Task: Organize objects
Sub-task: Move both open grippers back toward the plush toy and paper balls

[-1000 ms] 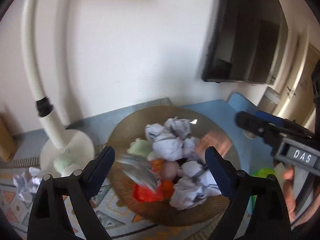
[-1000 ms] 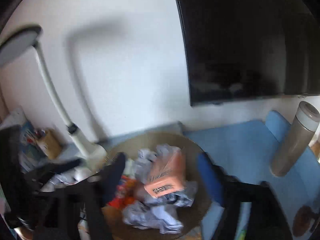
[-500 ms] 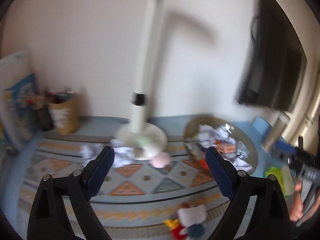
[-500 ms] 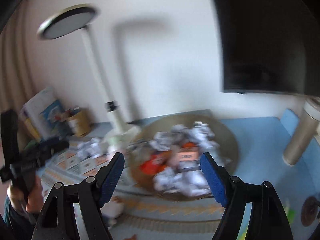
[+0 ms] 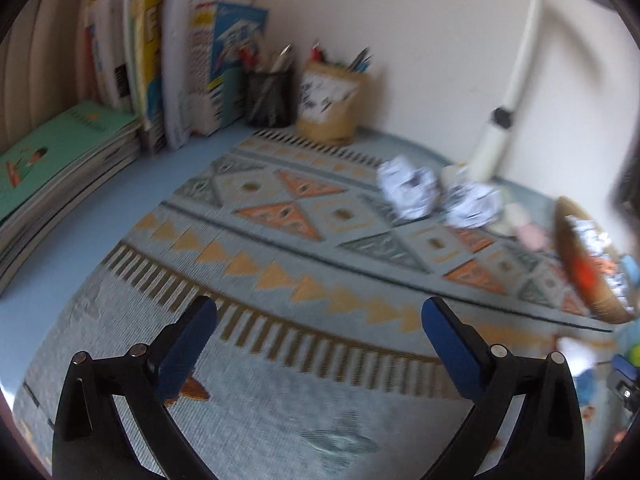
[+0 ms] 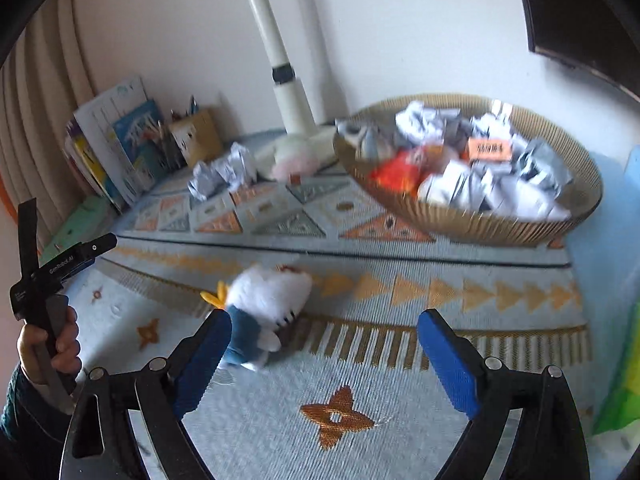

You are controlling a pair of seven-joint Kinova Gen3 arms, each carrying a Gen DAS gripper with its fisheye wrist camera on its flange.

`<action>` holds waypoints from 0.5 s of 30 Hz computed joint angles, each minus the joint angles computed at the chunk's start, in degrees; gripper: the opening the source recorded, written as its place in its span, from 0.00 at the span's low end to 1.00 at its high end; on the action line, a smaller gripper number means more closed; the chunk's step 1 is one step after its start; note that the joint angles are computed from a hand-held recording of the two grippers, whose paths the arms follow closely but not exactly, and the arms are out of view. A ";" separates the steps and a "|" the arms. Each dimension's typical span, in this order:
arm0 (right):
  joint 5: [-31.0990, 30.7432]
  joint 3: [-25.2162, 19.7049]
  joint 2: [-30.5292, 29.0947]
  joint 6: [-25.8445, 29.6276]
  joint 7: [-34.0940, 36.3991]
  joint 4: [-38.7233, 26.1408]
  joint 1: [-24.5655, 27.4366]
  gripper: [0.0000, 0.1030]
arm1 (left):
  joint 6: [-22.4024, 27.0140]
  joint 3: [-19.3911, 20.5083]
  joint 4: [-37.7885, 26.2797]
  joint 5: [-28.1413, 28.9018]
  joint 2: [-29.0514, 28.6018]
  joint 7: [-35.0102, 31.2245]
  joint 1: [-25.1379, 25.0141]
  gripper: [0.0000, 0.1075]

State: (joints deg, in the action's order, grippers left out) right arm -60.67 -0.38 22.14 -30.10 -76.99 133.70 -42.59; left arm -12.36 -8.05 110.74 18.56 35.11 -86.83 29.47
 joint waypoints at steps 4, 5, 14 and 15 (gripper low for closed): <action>-5.15 0.59 1.52 -2.02 2.99 -0.80 -2.01 0.92 | 0.01 -4.12 -0.04 2.81 0.57 -0.39 4.01 0.95; -5.62 0.29 1.54 -3.01 2.48 -0.56 -2.19 0.93 | -0.20 -3.54 0.05 3.20 0.53 -1.26 3.72 0.95; 10.31 -6.89 -1.05 2.02 -13.60 1.74 9.77 0.93 | 4.01 -3.83 -3.81 -1.60 0.20 -6.29 4.27 0.95; 12.64 -8.90 -1.22 3.59 -15.93 1.29 12.43 0.93 | 4.24 -4.00 -5.28 -2.52 0.58 -7.28 4.32 0.95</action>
